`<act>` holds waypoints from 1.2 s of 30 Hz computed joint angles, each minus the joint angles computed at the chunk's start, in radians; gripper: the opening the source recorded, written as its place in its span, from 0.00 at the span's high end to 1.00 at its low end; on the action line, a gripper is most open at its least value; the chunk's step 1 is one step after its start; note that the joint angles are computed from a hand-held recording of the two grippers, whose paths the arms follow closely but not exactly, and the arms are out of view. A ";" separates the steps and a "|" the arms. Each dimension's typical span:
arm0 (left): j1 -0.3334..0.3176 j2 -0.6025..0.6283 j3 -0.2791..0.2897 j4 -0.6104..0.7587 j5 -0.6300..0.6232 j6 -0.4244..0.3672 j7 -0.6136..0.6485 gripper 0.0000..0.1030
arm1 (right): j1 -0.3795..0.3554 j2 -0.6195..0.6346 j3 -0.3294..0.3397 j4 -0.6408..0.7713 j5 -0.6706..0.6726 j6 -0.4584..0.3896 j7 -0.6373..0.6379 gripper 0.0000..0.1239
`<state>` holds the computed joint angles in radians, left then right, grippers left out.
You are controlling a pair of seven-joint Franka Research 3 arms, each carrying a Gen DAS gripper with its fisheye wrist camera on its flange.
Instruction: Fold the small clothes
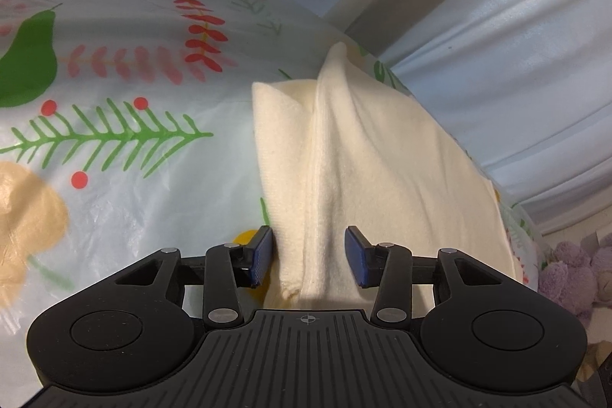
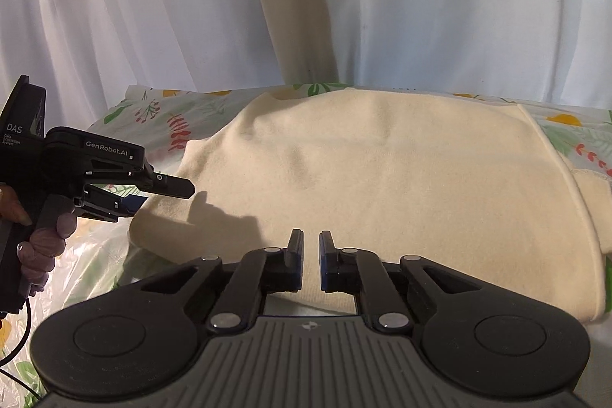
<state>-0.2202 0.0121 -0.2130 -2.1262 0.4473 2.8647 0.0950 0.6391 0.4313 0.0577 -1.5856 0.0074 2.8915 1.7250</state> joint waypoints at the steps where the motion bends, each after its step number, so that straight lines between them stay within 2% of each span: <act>1: 0.002 -0.005 0.002 -0.008 0.004 0.007 -0.006 0.54 | 0.005 0.004 -0.003 0.005 -0.004 -0.005 0.003 0.95; 6: 0.023 -0.015 0.013 -0.071 -0.016 0.148 -0.061 0.48 | 0.009 0.027 0.002 0.038 -0.010 -0.028 0.000 0.95; 8: 0.026 -0.001 0.012 -0.072 -0.065 0.184 -0.015 0.48 | 0.011 0.034 0.002 0.045 -0.009 -0.030 -0.002 0.95; 11: 0.025 0.014 0.010 -0.062 -0.117 0.199 0.028 0.50 | 0.014 0.037 0.001 0.048 -0.007 -0.024 0.002 0.95; 14: 0.022 0.024 0.011 -0.052 -0.150 0.185 0.037 0.69 | 0.016 0.045 0.002 0.059 -0.002 -0.020 0.002 0.95; 16: 0.023 0.030 0.007 -0.051 -0.200 0.191 0.069 0.75 | 0.016 0.051 0.007 0.064 0.003 -0.015 -0.004 0.95; 20: 0.020 0.026 0.013 -0.057 -0.203 0.216 0.074 0.79 | 0.033 0.065 -0.001 0.075 0.002 0.002 0.000 0.95; 22: 0.019 0.024 0.016 -0.060 -0.198 0.247 0.066 0.79 | 0.078 0.086 -0.055 0.111 -0.048 -0.061 0.043 0.95; 23: 0.020 0.023 0.013 -0.061 -0.214 0.267 0.073 0.80 | 0.075 0.102 -0.052 0.129 -0.055 -0.094 0.042 0.95; 25: 0.018 0.024 0.011 -0.050 -0.226 0.282 0.073 0.80 | 0.056 0.093 -0.029 0.111 -0.052 -0.074 0.024 0.96; 28: -0.004 0.035 0.026 0.015 -0.119 0.246 0.019 0.80 | -0.009 0.047 0.042 0.034 0.051 0.016 -0.021 0.95; 30: -0.013 0.059 0.021 0.066 -0.098 0.245 0.026 0.80 | 0.028 0.009 -0.018 -0.028 0.026 0.098 0.036 0.95; 32: -0.029 0.103 0.013 0.140 -0.092 0.235 0.053 0.80 | 0.094 -0.027 -0.119 -0.087 -0.021 0.172 0.120 0.95; 36: -0.059 0.234 -0.023 0.321 -0.128 0.164 0.167 0.80 | 0.193 -0.067 -0.279 -0.156 -0.094 0.249 0.241 0.95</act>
<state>-0.2794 0.2461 -0.2361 -1.8048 0.3198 3.0282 0.2623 0.8325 0.3647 -0.2210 -1.7412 -0.0869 3.1404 1.9659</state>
